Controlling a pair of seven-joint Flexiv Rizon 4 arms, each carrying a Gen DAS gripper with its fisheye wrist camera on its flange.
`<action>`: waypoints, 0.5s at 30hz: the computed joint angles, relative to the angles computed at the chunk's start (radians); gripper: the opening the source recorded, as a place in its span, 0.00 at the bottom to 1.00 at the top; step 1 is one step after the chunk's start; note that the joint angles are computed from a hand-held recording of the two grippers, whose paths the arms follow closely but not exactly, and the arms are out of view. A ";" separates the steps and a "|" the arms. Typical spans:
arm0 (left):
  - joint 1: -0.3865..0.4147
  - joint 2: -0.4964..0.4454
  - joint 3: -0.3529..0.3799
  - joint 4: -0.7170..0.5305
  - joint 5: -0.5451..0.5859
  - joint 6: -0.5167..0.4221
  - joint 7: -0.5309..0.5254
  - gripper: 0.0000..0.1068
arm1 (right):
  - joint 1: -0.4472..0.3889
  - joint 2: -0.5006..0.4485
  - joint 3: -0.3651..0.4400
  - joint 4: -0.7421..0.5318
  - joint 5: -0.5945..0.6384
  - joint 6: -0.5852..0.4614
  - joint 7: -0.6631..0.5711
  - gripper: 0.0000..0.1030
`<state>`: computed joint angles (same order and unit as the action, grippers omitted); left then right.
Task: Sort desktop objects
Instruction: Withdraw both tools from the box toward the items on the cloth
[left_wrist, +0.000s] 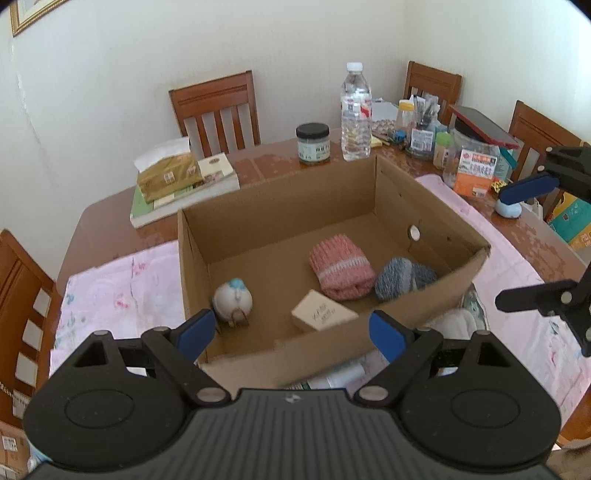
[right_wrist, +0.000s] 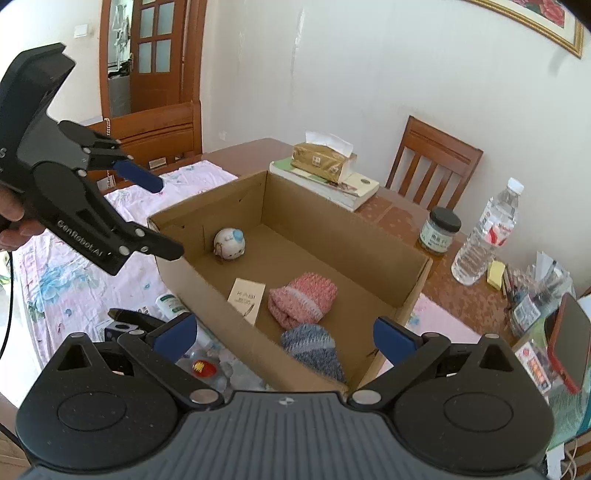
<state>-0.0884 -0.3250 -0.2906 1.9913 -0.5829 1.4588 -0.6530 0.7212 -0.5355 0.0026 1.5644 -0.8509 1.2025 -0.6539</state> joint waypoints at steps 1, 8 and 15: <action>-0.003 0.004 0.004 0.008 0.001 0.003 -0.006 0.85 | 0.004 0.004 -0.003 0.007 -0.003 -0.002 0.009 1.00; -0.013 0.031 0.027 0.073 0.010 0.029 -0.067 0.85 | 0.018 0.035 0.002 0.069 -0.035 -0.014 0.090 1.00; -0.058 0.019 0.124 0.080 0.145 0.005 -0.210 0.85 | 0.011 0.054 0.028 0.114 -0.044 -0.024 0.156 1.00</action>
